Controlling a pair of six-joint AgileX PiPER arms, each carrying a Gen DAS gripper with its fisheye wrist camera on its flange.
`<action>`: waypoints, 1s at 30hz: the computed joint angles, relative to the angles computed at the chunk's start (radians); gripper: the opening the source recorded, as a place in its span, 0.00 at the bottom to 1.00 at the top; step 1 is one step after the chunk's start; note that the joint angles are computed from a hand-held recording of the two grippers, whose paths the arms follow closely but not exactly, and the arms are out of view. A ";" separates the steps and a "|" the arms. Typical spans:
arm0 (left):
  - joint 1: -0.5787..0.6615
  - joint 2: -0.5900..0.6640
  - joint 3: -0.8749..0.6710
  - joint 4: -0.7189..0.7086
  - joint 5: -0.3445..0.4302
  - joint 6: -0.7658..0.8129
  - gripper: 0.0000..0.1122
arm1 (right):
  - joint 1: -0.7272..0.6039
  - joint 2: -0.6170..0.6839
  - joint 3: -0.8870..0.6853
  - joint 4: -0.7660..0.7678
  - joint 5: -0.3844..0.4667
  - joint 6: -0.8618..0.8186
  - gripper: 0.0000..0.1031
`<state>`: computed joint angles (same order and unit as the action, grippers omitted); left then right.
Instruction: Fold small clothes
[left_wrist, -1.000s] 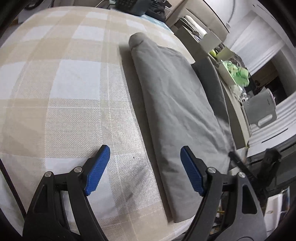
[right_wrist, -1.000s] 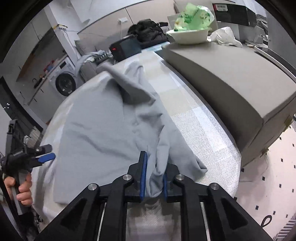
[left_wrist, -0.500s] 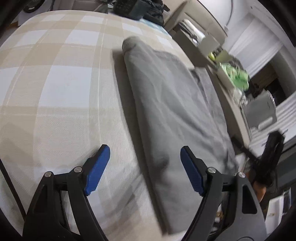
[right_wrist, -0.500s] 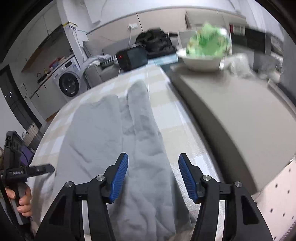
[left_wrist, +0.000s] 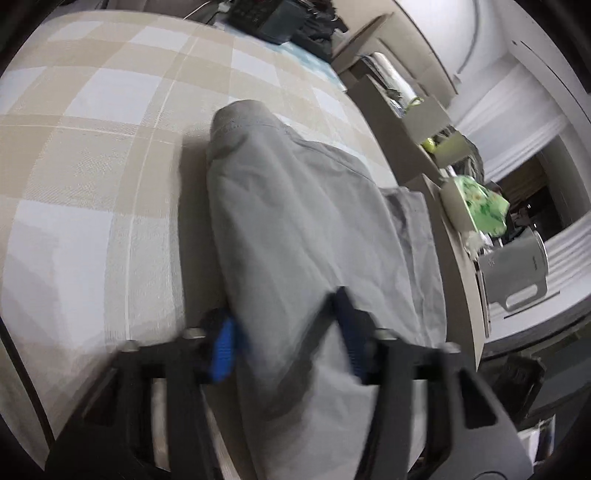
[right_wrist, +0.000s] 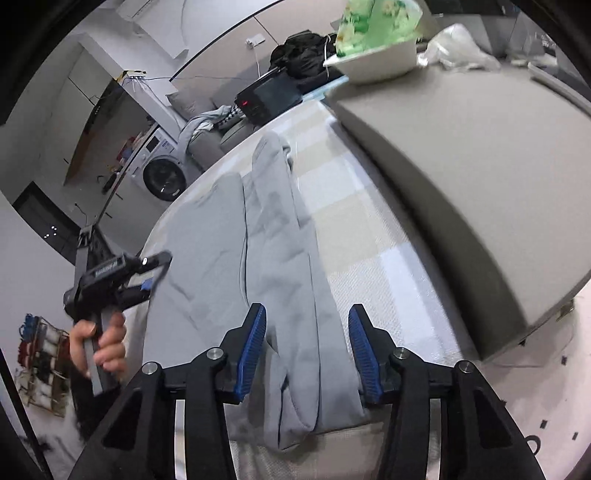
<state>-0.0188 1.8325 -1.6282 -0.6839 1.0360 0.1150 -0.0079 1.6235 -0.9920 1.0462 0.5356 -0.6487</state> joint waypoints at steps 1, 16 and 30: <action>0.007 0.026 -0.028 -0.011 0.017 -0.014 0.19 | 0.001 0.025 -0.021 0.020 0.006 -0.015 0.36; 0.182 0.035 -0.060 0.015 0.099 -0.006 0.10 | 0.234 0.108 -0.156 -0.170 -0.046 0.233 0.16; 0.093 -0.334 0.283 0.079 0.005 0.213 0.70 | 0.314 0.233 -0.473 -0.441 0.018 0.464 0.56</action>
